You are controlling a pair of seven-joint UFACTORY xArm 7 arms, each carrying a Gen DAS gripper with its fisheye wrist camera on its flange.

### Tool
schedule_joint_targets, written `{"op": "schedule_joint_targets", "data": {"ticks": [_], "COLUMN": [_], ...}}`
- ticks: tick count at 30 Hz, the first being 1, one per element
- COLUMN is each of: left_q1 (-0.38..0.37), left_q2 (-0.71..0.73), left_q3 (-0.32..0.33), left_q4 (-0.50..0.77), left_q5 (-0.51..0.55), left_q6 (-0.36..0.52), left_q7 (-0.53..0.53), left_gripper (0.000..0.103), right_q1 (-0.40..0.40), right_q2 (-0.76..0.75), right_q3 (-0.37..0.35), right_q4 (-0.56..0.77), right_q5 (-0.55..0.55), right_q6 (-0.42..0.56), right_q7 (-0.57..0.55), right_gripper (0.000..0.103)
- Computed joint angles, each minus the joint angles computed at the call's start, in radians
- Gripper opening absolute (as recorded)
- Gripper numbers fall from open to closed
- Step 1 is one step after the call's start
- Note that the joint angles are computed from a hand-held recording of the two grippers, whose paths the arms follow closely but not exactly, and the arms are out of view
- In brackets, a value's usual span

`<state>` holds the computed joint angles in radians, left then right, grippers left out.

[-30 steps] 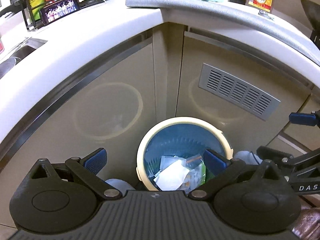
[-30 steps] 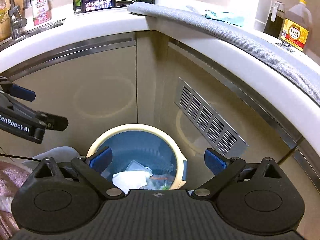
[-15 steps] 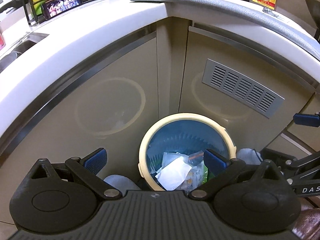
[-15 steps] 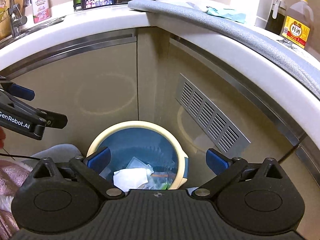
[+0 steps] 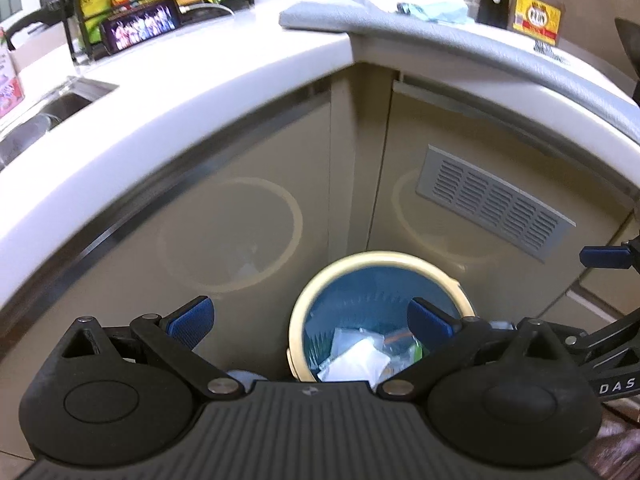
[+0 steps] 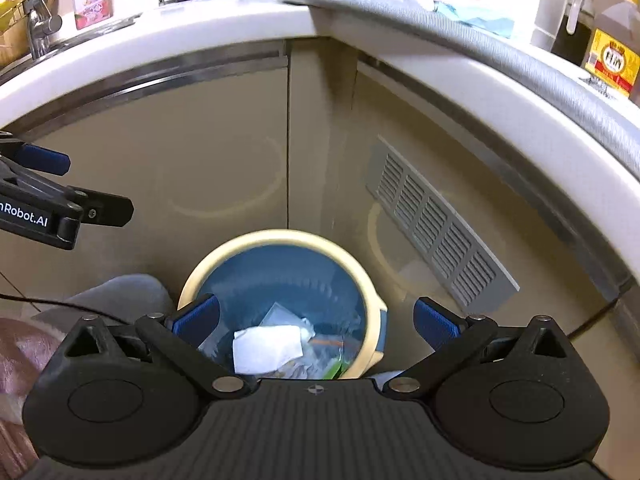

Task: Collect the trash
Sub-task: 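Raise both tools from the bin back up to the counter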

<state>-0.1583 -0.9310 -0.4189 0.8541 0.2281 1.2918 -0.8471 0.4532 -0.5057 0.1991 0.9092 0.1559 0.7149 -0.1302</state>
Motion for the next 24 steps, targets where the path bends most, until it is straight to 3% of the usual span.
{"op": "schedule_joint_targets", "data": {"ticks": [6,10,14,19,24], "left_q1": [0.049,0.107,0.148,0.192,0.198], "left_q2": [0.020,0.049,0.087,0.171,0.301], "left_q3": [0.022,0.022,0.039,0.023,0.033], "left_q4": [0.060,0.118,0.167,0.245,0.345], "left_q5": [0.052,0.116,0.130,0.201,0.242], "left_q6": [-0.011,-0.035,-0.075,-0.112,-0.213], "left_q7": [0.026,0.046,0.045,0.093,0.136], "left_gripper": [0.103,0.103,0.103,0.103,0.103], "right_q1": [0.018,0.053,0.052,-0.009,-0.066], "right_q2": [0.022,0.051,0.124,0.189,0.248], "right_q3": [-0.038,-0.098,-0.146,-0.127,-0.102], "right_q4": [0.052,0.112,0.246,0.336,0.391], "right_q5": [0.064,0.162,0.243,0.270,0.238], "right_q6": [-0.063,-0.122,-0.052,-0.085,-0.142], "right_q7": [-0.025,-0.101,-0.183,-0.198,-0.169], "right_gripper": [0.103,0.103,0.103,0.103,0.103]}}
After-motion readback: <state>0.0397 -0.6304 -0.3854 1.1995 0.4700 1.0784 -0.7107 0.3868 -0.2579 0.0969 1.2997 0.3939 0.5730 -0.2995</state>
